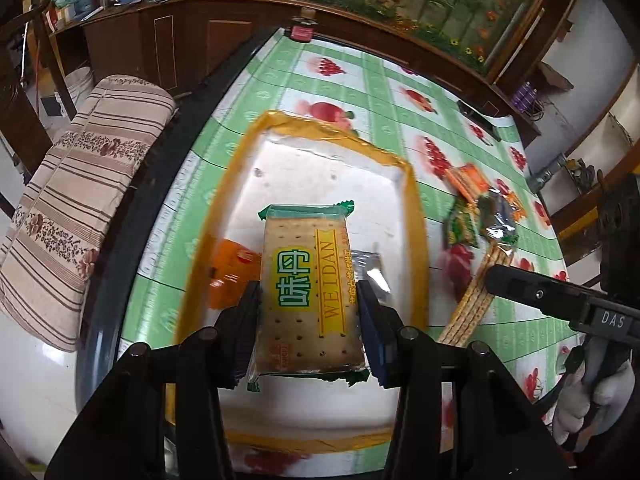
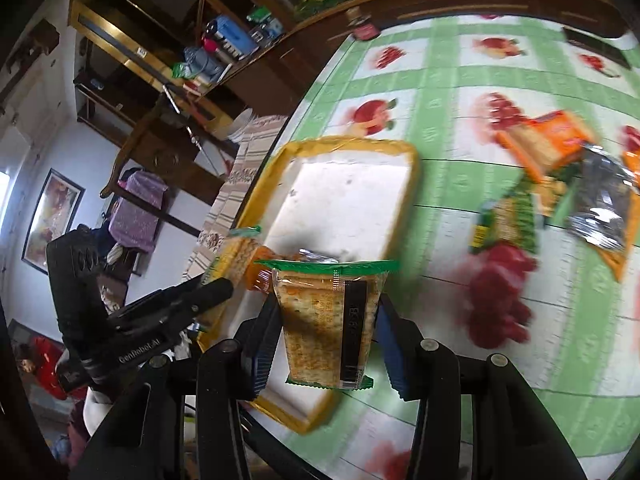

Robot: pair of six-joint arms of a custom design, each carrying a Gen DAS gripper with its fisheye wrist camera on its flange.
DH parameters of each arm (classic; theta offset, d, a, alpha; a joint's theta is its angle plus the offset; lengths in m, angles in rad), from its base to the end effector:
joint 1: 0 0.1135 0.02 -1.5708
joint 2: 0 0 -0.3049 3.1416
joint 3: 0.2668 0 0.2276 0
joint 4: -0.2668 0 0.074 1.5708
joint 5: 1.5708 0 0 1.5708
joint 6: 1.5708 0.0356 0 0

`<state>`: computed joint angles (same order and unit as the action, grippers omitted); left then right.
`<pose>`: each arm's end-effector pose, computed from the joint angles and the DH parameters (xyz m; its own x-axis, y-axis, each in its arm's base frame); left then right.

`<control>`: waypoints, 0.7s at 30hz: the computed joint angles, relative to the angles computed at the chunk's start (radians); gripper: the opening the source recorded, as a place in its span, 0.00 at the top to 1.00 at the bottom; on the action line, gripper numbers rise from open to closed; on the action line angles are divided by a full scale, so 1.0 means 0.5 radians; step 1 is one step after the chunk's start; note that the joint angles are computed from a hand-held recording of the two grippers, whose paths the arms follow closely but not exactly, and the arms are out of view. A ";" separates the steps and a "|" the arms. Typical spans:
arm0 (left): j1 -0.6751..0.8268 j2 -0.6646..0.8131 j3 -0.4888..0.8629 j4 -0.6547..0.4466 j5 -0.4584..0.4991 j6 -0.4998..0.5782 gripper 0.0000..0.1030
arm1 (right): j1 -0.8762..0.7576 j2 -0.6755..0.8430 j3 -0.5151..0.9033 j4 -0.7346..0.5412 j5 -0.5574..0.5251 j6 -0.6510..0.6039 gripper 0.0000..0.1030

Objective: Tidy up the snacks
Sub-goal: 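Place both cracker packs into the tray and open both grippers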

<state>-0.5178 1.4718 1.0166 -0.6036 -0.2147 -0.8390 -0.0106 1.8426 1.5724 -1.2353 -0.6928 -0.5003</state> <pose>0.2355 -0.1254 0.2794 -0.7985 -0.3817 -0.4655 -0.3010 0.9228 -0.2404 0.3363 0.0192 0.3053 -0.8594 -0.3600 -0.3630 -0.5080 0.6806 0.5279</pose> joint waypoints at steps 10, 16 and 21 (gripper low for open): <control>0.353 0.177 0.007 0.191 0.252 0.377 0.57 | 0.388 0.152 0.034 0.409 0.222 0.471 0.55; 0.436 0.355 0.104 0.252 0.359 0.499 0.57 | 0.418 0.296 0.116 0.470 0.284 0.627 0.55; 0.457 0.407 0.147 0.274 0.378 0.528 0.57 | 0.434 0.351 0.165 0.513 0.330 0.694 0.55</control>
